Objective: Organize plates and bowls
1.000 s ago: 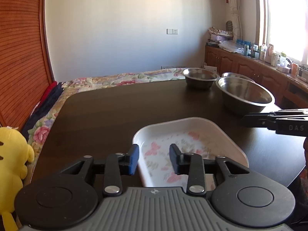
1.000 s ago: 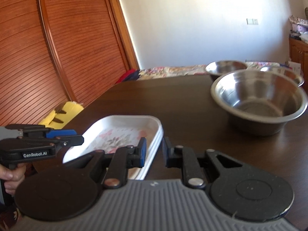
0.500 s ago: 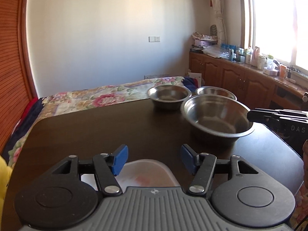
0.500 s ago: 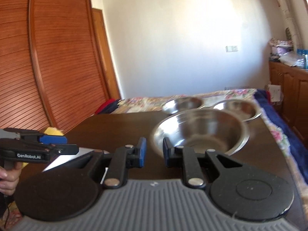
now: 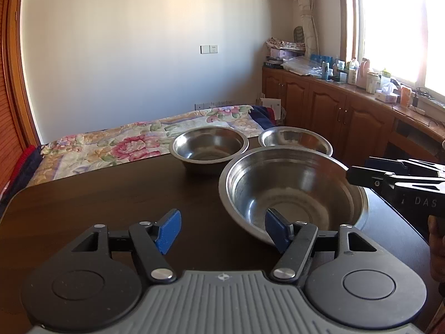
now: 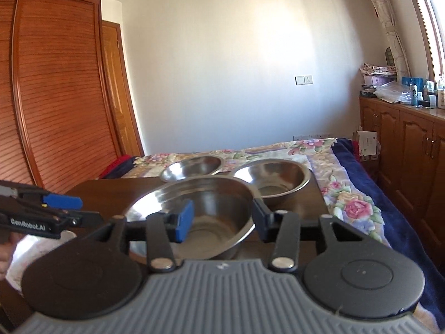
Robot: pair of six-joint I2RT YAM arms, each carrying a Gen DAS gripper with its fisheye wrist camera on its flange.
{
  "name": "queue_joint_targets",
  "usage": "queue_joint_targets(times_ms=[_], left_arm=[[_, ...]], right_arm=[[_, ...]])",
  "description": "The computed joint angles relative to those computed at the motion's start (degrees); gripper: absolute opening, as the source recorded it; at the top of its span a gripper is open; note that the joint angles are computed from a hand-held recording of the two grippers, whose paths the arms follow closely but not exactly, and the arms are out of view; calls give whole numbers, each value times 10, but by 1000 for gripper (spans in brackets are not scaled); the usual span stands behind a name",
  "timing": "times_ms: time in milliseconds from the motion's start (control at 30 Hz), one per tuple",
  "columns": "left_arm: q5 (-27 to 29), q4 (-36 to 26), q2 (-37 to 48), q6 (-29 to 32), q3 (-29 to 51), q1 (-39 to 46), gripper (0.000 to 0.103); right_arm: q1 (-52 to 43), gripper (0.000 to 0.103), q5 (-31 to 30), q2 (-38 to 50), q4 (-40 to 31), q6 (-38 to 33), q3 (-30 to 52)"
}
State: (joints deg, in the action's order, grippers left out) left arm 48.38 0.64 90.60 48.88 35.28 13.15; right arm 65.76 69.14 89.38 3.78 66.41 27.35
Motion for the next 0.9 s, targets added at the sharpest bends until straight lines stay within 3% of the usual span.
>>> queue_joint_targets(times_ms=[100, 233, 500, 900], left_arm=[[-18, 29, 14, -27, -2, -22, 70], [-41, 56, 32, -57, -1, -47, 70], [-49, 66, 43, -72, 5, -64, 70], [-59, 83, 53, -83, 3, -82, 70]], right_arm=[[-19, 59, -15, -6, 45, -44, -18], [-41, 72, -34, -4, 98, -93, -34], [-67, 73, -61, -1, 120, -142, -34], [-88, 73, -99, 10, 153, -163, -43]])
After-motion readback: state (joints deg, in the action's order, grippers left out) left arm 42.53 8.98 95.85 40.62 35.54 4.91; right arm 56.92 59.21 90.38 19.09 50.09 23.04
